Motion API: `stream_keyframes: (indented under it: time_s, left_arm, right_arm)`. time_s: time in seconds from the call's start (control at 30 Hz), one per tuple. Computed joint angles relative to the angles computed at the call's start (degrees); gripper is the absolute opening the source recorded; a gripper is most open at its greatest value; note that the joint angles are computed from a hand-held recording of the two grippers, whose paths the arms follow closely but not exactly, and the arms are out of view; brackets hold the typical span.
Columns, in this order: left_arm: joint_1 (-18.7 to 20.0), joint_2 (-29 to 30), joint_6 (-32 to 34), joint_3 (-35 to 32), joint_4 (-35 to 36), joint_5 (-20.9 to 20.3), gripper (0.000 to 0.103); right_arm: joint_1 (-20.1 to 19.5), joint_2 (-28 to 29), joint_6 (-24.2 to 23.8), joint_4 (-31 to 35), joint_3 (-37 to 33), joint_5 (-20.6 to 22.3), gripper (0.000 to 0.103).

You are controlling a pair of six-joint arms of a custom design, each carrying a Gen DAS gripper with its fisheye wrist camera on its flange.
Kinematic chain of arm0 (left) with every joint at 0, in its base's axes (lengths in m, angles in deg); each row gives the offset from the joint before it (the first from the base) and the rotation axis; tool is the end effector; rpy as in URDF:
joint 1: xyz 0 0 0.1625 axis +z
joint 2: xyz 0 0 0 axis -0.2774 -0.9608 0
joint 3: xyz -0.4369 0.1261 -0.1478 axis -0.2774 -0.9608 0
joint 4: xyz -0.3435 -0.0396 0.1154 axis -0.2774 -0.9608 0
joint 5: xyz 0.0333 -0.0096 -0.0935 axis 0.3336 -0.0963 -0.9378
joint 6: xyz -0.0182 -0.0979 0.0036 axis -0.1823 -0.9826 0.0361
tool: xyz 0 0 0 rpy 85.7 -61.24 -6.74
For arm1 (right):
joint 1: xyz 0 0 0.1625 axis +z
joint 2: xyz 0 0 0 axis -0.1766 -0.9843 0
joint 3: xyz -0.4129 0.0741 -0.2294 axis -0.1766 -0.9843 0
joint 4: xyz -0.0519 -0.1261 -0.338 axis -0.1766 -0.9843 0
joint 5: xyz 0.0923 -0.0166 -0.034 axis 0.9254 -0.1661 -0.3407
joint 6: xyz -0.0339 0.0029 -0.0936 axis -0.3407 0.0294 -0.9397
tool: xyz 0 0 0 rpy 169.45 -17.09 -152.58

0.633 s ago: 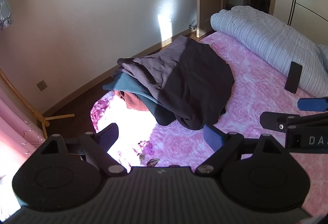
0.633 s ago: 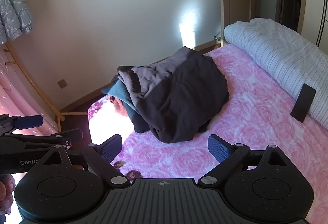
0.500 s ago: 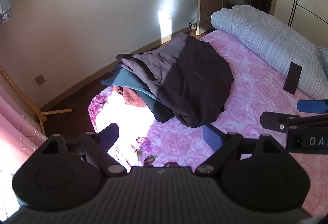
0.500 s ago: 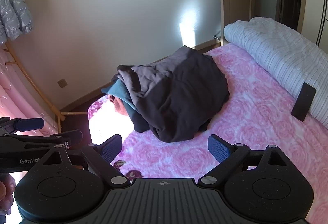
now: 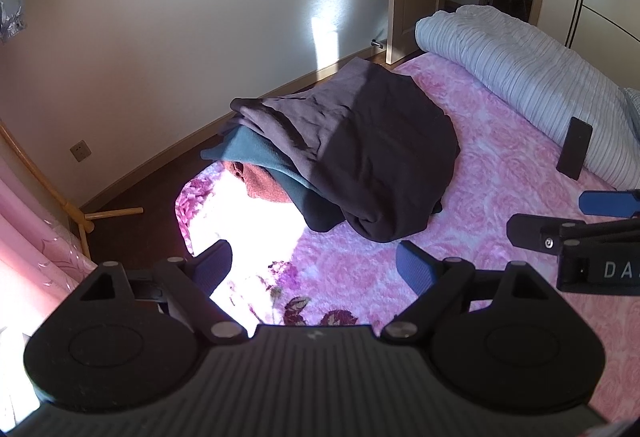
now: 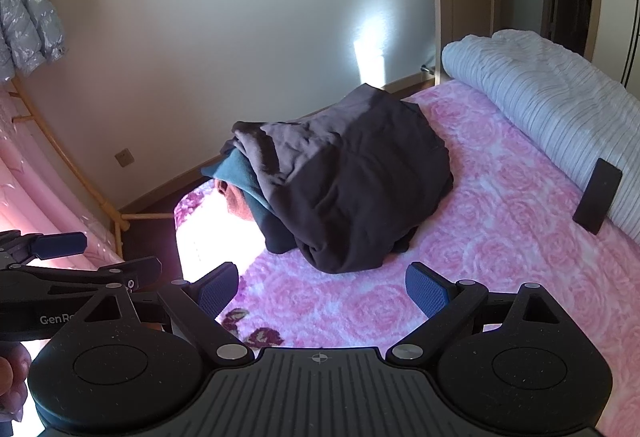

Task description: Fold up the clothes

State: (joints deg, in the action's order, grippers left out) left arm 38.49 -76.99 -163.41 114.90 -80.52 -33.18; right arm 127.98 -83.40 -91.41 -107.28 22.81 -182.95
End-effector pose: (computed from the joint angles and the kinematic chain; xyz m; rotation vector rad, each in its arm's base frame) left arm -0.4270 -0.4037 0.3512 -0.3238 1.9014 -0.9771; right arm 0.4358 -0.5582 0.3272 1.6253 -2.5714 0.1961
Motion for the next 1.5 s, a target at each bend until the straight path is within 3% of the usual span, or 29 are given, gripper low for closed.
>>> stream_keyframes:
  time_s: [1.13,1.37,1.5]
  left_arm:
    - [1.74,1.56,3.54,-2.17,-0.29,-1.16,0.087]
    - [2.42,-0.12,6.09,0.56,-2.03,-1.75,0.087]
    - [4.13,-2.53,10.18,2.79,-1.56,1.3,0.087]
  right_arm:
    - [-1.04,2.64,0.38,3.29,-2.98,0.38,0.093]
    - [-1.2,4.22,1.43,3.05,-3.55,-1.21,0.093]
    - [-0.81,6.33,1.72,0.88,-4.05,-2.89,0.093]
